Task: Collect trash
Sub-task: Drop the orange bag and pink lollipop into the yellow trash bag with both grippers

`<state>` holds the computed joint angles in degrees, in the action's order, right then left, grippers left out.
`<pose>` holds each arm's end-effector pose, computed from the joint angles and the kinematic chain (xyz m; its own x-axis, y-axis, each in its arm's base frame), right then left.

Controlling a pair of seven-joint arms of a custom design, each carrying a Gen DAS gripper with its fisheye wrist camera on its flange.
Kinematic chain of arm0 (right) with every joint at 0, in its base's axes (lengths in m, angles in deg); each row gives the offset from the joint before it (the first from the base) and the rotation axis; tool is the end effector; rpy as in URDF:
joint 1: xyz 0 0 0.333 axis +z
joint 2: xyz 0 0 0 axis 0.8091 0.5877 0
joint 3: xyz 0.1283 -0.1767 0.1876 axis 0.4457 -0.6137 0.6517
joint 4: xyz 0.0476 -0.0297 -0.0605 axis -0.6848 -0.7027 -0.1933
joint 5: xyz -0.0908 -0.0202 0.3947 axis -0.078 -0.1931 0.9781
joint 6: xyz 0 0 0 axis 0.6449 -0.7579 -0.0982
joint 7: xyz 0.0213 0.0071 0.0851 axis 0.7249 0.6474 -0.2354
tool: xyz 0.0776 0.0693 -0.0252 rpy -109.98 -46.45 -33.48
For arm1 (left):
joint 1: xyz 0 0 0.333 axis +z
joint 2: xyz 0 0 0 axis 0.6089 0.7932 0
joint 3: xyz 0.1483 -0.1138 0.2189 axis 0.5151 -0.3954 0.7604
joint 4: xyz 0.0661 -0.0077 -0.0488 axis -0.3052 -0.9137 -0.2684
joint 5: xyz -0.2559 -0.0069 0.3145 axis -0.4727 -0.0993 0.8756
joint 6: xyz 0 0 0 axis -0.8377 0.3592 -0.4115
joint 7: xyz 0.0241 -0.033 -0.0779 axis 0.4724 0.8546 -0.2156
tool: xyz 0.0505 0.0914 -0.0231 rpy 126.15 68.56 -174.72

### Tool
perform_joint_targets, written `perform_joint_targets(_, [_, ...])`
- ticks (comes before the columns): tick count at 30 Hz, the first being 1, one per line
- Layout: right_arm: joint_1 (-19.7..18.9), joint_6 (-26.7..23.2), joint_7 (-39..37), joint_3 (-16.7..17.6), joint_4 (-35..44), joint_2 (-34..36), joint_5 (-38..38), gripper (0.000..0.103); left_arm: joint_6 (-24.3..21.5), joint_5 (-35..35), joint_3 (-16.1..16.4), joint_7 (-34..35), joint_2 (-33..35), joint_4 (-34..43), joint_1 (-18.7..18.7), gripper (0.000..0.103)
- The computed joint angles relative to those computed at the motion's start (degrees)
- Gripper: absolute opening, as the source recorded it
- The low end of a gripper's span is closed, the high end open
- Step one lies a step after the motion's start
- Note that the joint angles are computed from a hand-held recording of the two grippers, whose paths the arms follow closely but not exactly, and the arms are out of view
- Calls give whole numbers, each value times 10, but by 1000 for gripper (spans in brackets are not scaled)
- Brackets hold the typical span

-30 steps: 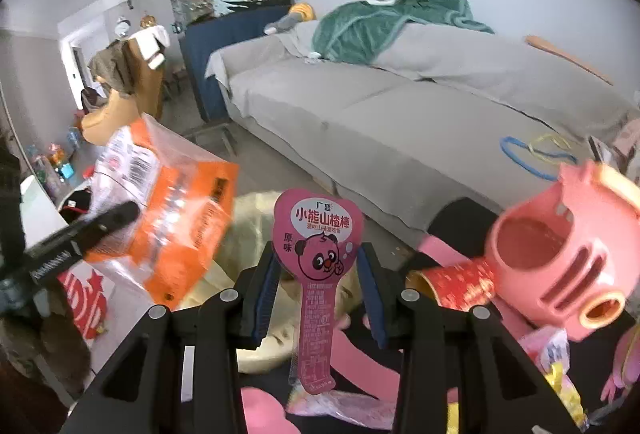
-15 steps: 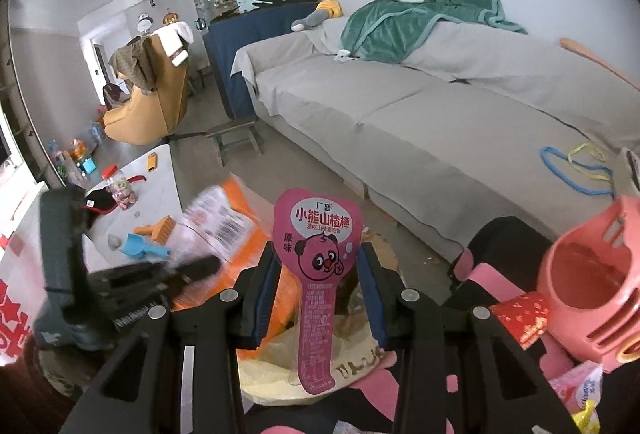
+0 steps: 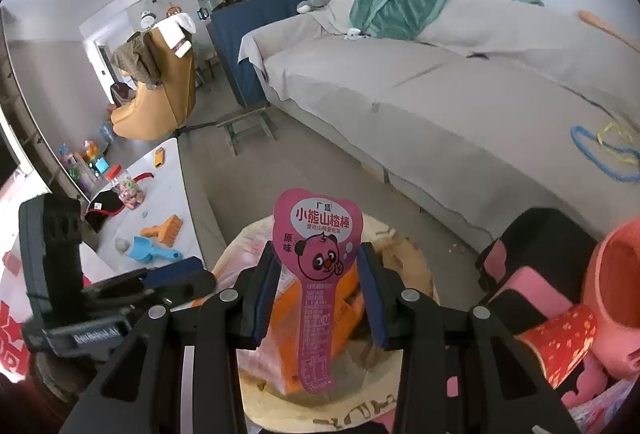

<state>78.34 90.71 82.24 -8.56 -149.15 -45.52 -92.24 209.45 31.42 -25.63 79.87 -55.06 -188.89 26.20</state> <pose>0.5508 0.3293 0.5547 0.2365 -0.9450 -0.2258 -0.7112 -0.0099 -0.7030 0.5289 -0.1003 0.5214 -0.2700 -0.8143 0.5138 -0.7649 -0.1428 -0.6281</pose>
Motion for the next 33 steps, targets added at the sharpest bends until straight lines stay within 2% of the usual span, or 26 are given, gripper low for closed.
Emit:
perform_joint_targets(5, [0,-11,-67,13,23,26,85,36,68,6,-1,-35,-11,-16,9,52])
perform_joint_targets(8, [3,-41,-123,24,66,70,151,36,116,54,-6,-82,-11,-31,15,52])
perform_joint_targets(9, [7,-60,-133,25,82,83,161,36,120,62,-1,-89,-8,-30,11,52])
perform_joint_targets(11, [16,-149,-144,19,160,147,158,36,114,65,11,-93,-7,-32,4,52])
perform_joint_targets(15, [43,-338,-121,-13,320,266,112,36,121,67,23,-89,-18,-49,-4,52])
perform_joint_targets(16, [47,-374,-117,-17,351,287,107,36,126,69,25,-89,-20,-52,-7,52])
perform_joint_targets(18, [47,-404,-119,-19,367,298,110,36,145,78,23,-94,-24,-62,-11,52])
perform_joint_targets(19, [48,-402,-120,-20,362,295,111,36,155,87,22,-100,-25,-65,-12,52])
perform_joint_targets(21, [49,-366,-115,-20,317,264,115,38,160,91,29,-105,-28,-70,-21,52])
perform_joint_targets(23, [42,-306,-121,-13,252,220,132,38,160,92,35,-109,-31,-73,-29,52])
perform_joint_targets(25, [38,-246,-130,-8,192,176,141,44,163,100,39,-112,-33,-75,-34,53])
perform_joint_targets(27, [41,-197,-128,-8,141,133,130,54,167,100,44,-110,-37,-79,-41,53])
perform_joint_targets(29, [41,-160,-115,-8,94,92,118,59,172,104,44,-113,-48,-89,-48,53])
perform_joint_targets(33, [37,-114,-77,-5,26,25,79,59,175,109,54,-108,-78,-116,-78,53])
